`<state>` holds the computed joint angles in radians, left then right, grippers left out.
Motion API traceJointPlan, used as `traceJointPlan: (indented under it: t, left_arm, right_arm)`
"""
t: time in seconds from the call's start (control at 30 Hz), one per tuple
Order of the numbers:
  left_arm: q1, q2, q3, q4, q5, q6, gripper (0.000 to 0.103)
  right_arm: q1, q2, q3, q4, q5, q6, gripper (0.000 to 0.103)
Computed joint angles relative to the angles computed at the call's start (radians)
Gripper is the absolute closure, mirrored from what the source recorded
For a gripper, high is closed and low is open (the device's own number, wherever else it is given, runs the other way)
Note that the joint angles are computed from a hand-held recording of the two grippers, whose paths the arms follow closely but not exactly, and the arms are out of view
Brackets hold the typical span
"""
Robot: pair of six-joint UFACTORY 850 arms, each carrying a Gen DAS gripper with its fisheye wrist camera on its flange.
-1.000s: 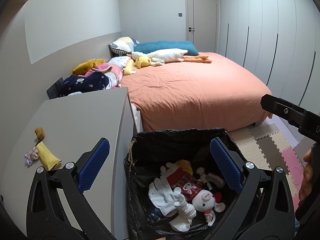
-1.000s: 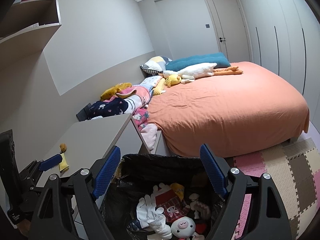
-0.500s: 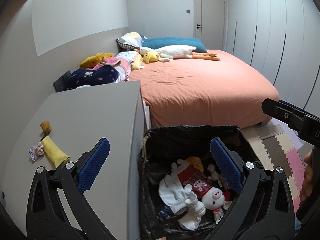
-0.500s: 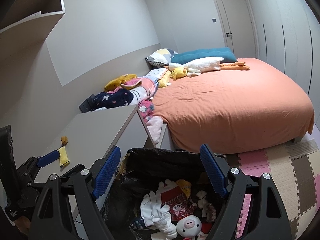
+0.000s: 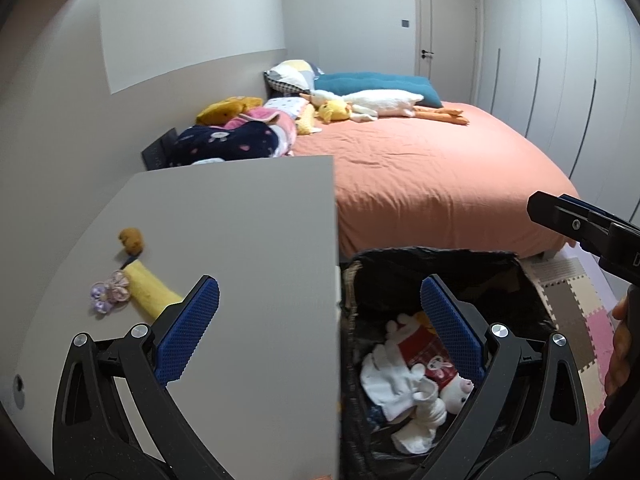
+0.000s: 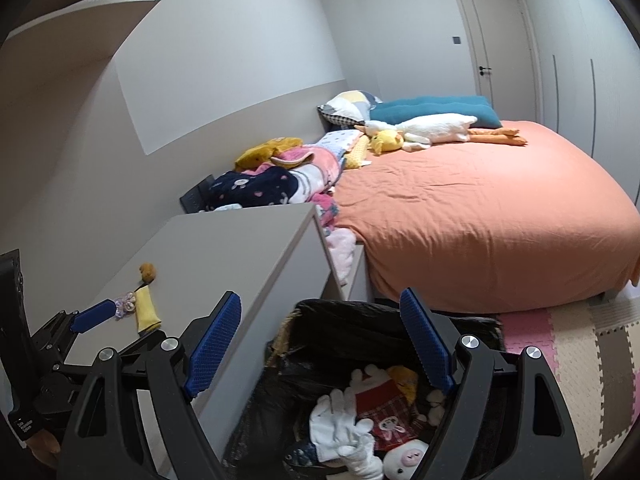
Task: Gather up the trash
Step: 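Move both open tools back toward the yellow chip bag and scrunchie, then grasp the yellow chip bag with the right tool while the left tool grasps the purple scrunchie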
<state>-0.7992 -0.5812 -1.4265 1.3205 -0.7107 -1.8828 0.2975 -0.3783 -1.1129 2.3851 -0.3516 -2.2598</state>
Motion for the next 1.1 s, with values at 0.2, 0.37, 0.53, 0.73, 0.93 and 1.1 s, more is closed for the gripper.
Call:
traceJointPlan:
  t: [0.2, 0.37, 0.53, 0.73, 0.93, 1.1]
  left_arm:
    - [0.018, 0.058, 0.085, 0.025, -0.021, -0.068, 0.006]
    - [0.036, 0.104, 0.15, 0.04, -0.034, -0.112, 0.006]
    - [0.059, 0.141, 0.207, 0.037, -0.037, -0.144, 0.006]
    - [0.09, 0.187, 0.283, 0.045, -0.031, -0.197, 0.006]
    - [0.127, 0.242, 0.369, 0.062, -0.023, -0.269, 0.006]
    - [0.16, 0.281, 0.43, 0.063, -0.02, -0.312, 0.006]
  right_arm:
    - [0.044, -0.026, -0.036, 0.007, 0.01, 0.0, 0.021]
    - [0.081, -0.05, -0.069, -0.002, 0.029, 0.008, 0.021]
    - [0.124, -0.084, -0.114, -0.046, 0.053, 0.043, 0.021]
    - [0.17, -0.135, -0.182, -0.158, 0.09, 0.142, 0.021]
    - [0.216, -0.19, -0.254, -0.292, 0.124, 0.262, 0.021]
    - [0.257, -0.241, -0.322, -0.47, 0.147, 0.415, 0.021]
